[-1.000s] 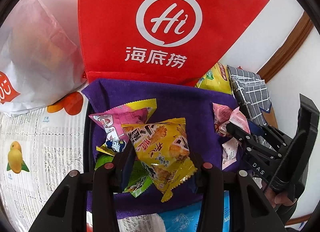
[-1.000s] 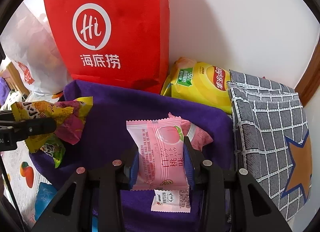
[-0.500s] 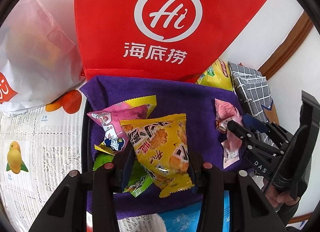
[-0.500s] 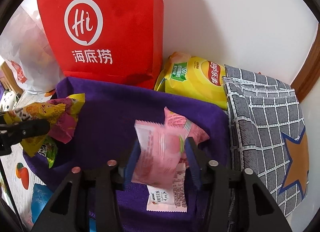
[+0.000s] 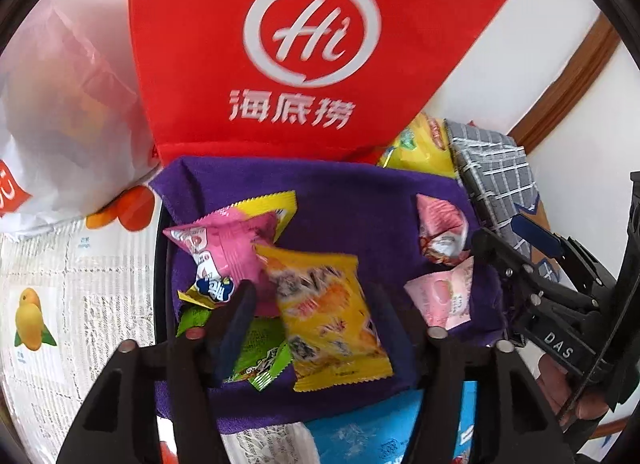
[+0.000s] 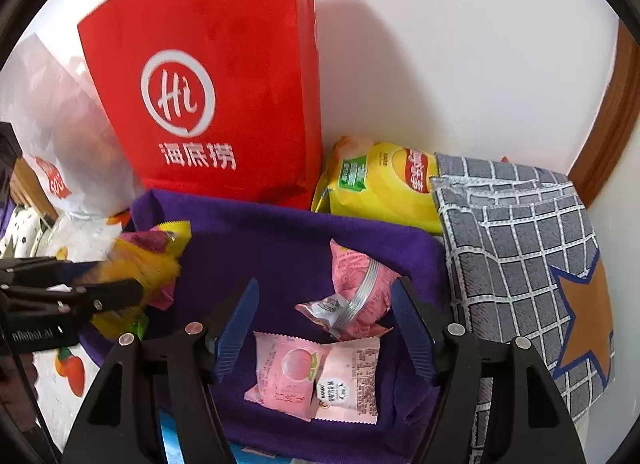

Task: Organize snacks
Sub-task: 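Open both tools to drop the yellow bag and pink packet onto the towel, then withdraw both tools from the towel toward the remaining snacks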

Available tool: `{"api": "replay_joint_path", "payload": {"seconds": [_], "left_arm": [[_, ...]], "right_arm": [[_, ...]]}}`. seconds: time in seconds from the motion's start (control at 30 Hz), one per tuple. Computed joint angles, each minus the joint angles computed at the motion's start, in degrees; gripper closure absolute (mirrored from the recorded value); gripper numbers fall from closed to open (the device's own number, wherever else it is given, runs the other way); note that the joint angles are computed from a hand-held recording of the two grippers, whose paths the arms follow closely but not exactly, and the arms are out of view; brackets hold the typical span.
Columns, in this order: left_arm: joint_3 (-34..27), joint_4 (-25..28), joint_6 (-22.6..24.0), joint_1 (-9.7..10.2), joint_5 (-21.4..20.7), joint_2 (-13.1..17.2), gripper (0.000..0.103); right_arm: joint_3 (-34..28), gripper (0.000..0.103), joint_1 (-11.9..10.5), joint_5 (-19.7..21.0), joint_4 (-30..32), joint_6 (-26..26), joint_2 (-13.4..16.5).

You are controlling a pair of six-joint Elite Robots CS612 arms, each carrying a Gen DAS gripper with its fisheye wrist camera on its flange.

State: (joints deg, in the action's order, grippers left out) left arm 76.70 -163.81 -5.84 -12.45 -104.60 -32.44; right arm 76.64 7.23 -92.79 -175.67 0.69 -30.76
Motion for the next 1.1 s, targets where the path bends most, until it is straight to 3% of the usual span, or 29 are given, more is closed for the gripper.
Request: {"api": "replay_joint_path", "payload": {"seconds": [0.07, 0.23, 0.47, 0.67, 0.9, 1.1], "left_arm": [[0.69, -1.41, 0.42, -0.05, -0.38, -0.51, 0.035], [2.67, -3.42, 1.23, -0.29, -0.56, -2.22, 0.035], [7.59, -9.60, 1.16, -0.19, -2.43, -5.51, 0.033], [13.20, -12.16, 5.11, -0.19, -0.61, -8.61, 0.033], [19.18, -20.05, 5.56, 1.26, -1.11, -10.80, 0.033], [21.17, -21.91, 5.00, 2.86, -2.96, -11.34, 0.033]], "right_arm": [[1.05, 0.029, 0.14, -1.03, -1.45, 0.68, -0.55], [4.93, 0.027, 0.31, -2.69, -2.53, 3.12, -3.27], [11.97, 0.018, 1.56, -8.26, -6.64, 5.72, -7.46], [16.57, 0.017, 2.74, -10.74, -9.47, 5.55, -9.47], [20.46, 0.018, 4.66, -13.52, -11.24, 9.61, -10.89], [22.97, 0.018, 5.95, -14.41, -14.92, 11.27, -11.91]]}}
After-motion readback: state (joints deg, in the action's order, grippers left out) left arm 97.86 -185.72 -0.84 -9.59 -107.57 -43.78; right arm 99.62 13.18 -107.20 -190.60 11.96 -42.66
